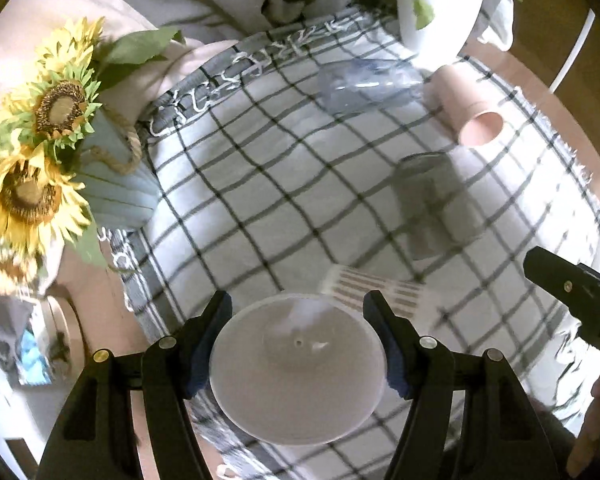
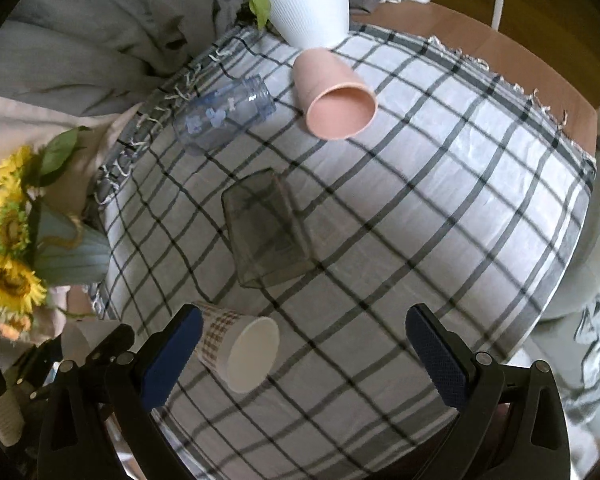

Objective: Flip cup upside down
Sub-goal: 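Lift the white cup with the left tool and tip it over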

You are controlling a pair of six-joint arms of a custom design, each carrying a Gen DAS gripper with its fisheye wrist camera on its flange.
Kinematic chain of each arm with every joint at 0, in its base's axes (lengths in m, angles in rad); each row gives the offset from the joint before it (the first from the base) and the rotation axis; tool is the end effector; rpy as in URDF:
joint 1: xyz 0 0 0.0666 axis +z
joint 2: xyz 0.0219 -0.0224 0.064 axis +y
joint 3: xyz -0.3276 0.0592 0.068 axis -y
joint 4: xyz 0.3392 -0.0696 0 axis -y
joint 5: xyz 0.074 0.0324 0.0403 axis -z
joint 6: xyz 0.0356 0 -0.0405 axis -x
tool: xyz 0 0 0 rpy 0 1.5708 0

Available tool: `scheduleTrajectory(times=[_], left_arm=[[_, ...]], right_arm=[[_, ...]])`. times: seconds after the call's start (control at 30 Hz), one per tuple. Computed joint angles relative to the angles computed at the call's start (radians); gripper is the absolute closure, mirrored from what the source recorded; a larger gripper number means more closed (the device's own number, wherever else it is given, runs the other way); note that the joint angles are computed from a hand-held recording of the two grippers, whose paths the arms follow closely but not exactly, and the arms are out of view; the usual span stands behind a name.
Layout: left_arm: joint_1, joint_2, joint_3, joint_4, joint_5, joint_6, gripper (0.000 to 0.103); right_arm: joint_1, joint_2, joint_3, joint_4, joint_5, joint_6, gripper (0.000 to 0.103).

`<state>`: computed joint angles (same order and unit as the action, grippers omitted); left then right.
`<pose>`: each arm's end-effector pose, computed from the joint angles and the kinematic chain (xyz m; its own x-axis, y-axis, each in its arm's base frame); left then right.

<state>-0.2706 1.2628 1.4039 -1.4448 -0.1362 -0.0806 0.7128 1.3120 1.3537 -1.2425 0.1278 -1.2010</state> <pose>0.3402 -0.0898 0.4057 -0.9079 0.3346 -0.2525 0.3044 0.9404 0.1518 0.2923 0.2461 0.3768 -0.8272 0.5074 -0.2415 0.4358 0.8506 0.2942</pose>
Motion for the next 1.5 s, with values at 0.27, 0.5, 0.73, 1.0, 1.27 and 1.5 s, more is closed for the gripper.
scheduleTrajectory(times=[0.27,0.5,0.73,1.0,1.27,1.5], left_arm=[[-0.197,-0.043,-0.044,-0.02,0.017,0.254,0.036],[-0.361,-0.03,-0.091,0.009,0.101,0.486,0.036],[-0.468,0.017,-0.127,0.066,0.233,0.687,0.036],[-0.49,0.107,-0.131,0.092,0.299,0.731,0.036],[-0.459,0.201,-0.086,0.088,0.261,0.694,0.035],[-0.431,0.269,-0.02,0.086,0.224,0.644,0.036]], right_arm=[[-0.107,-0.176,-0.121,-0.047,-0.018,0.164,0.001],[-0.226,-0.305,-0.216,-0.119,-0.048,0.324,0.001],[-0.389,-0.384,-0.3,-0.177,-0.112,0.494,0.001],[-0.495,-0.403,-0.35,-0.203,-0.142,0.601,0.001],[-0.527,-0.366,-0.344,-0.175,-0.128,0.636,0.001],[-0.532,-0.318,-0.316,-0.147,-0.122,0.633,0.001]])
